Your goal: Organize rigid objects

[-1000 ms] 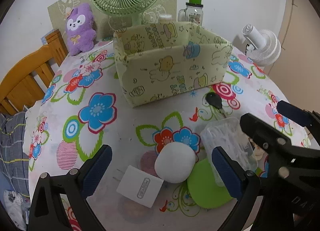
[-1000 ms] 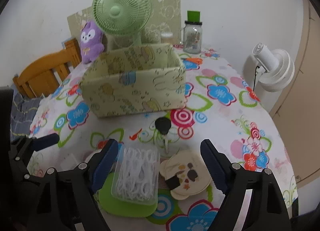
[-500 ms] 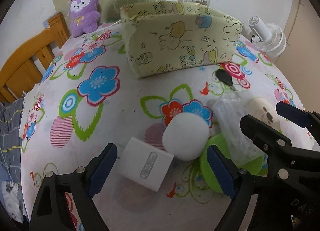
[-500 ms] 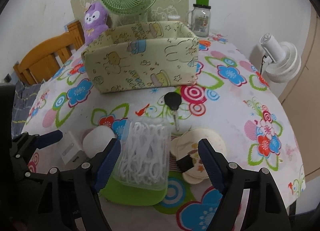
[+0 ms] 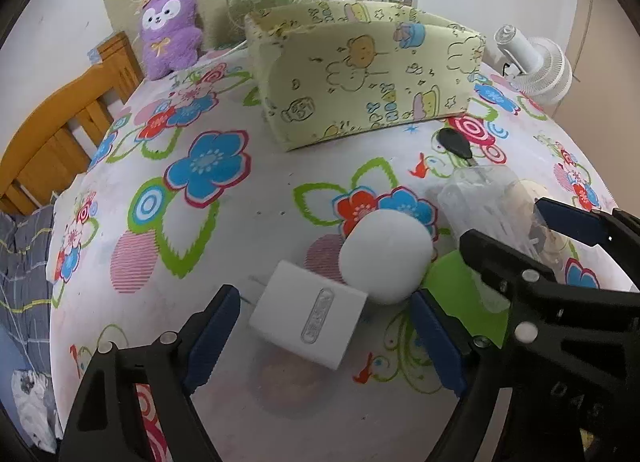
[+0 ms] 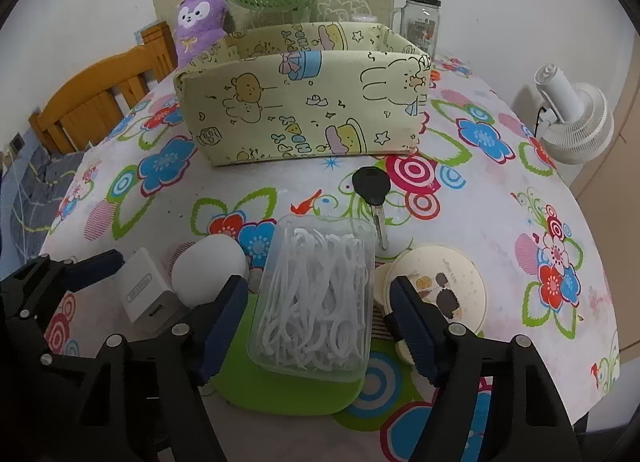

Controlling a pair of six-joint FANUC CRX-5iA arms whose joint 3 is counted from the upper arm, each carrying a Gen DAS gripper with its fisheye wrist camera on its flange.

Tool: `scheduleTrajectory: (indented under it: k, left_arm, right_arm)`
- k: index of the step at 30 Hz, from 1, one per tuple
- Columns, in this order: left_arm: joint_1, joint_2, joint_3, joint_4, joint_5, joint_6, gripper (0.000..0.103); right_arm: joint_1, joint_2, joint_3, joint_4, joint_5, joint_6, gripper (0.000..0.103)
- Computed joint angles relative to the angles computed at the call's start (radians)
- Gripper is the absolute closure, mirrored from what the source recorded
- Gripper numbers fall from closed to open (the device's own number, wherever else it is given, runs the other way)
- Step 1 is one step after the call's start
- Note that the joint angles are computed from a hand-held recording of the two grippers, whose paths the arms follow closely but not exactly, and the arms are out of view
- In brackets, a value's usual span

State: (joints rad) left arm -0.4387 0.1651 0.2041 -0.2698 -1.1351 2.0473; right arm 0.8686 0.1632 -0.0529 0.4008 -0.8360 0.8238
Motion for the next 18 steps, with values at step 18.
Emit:
scheduleTrajectory:
  k: [18]
  left_arm:
    - [0.047, -0.020, -0.056, 0.068, 0.050, -0.046, 0.035]
  right_arm:
    - [0.007, 0.051, 0.036, 0.024, -0.047, -0.052, 0.040]
